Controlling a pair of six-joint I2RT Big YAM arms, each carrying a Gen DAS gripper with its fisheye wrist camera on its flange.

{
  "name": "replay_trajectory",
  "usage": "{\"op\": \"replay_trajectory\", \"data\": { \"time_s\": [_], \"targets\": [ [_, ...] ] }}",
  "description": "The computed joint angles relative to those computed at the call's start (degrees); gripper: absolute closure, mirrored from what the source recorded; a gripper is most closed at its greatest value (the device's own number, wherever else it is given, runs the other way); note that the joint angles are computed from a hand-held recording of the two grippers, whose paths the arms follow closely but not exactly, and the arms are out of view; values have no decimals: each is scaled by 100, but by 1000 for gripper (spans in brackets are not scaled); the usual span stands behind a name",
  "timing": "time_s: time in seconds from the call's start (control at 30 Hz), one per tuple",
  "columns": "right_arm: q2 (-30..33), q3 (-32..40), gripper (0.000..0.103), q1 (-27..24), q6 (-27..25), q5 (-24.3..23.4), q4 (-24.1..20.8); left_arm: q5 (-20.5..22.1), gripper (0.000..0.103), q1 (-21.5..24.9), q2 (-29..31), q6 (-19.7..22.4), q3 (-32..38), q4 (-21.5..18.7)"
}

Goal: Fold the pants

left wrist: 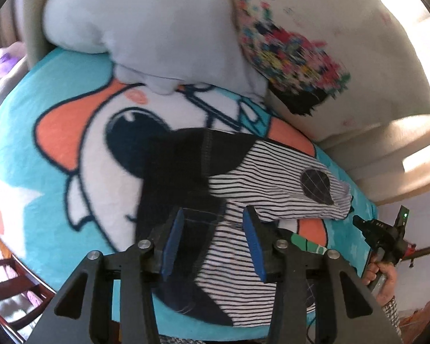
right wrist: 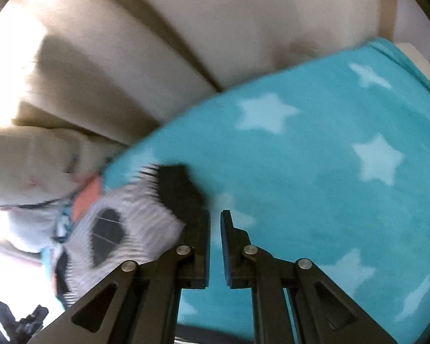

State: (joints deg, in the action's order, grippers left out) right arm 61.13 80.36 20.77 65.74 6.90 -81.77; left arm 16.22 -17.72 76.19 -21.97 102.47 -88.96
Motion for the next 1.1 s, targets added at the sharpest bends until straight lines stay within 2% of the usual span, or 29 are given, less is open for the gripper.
{"op": "replay_trajectory", "data": {
  "time_s": [0.07,0.13,0.2,0.27,0.3,0.33,0.43,0.57,0.8,0.9,1.0,1.1],
  "targets": [
    [-196,-66,81,-28,120,167,-170,-113,60,-218,93,78,65,-12],
    [-250,56,79,-12,-134,363,-264,-294,60,-419,222,234,171,-65],
    [-136,320,74,-15,-694,419,-336,-531,60,-607,419,490,372,-143],
    [157,708,60,53,-1465,424,-331,-683,60,-738,685,737,634,-228],
    [307,874,48,82,-1748,391,-331,-690,60,-775,821,817,770,-274],
    [511,1073,45,124,-2129,324,-318,-659,60,-801,971,910,913,-320],
    [1221,1736,45,310,-3305,224,-494,-672,59,-886,1467,1187,1338,-454],
    [2063,2242,45,446,-4199,127,-528,-741,59,-957,1965,1511,1749,-602],
    [2678,2476,45,372,-4714,-67,-455,-532,59,-868,2468,1712,2207,-599],
    [2739,2422,45,307,-4805,-219,-395,-437,54,-827,2669,1893,2392,-659],
    [2682,2262,40,235,-4807,-323,-207,-275,51,-772,2805,1945,2473,-721],
    [2548,2035,32,193,-4852,-372,44,-259,42,-784,2891,2033,2599,-713]
  ]
}}
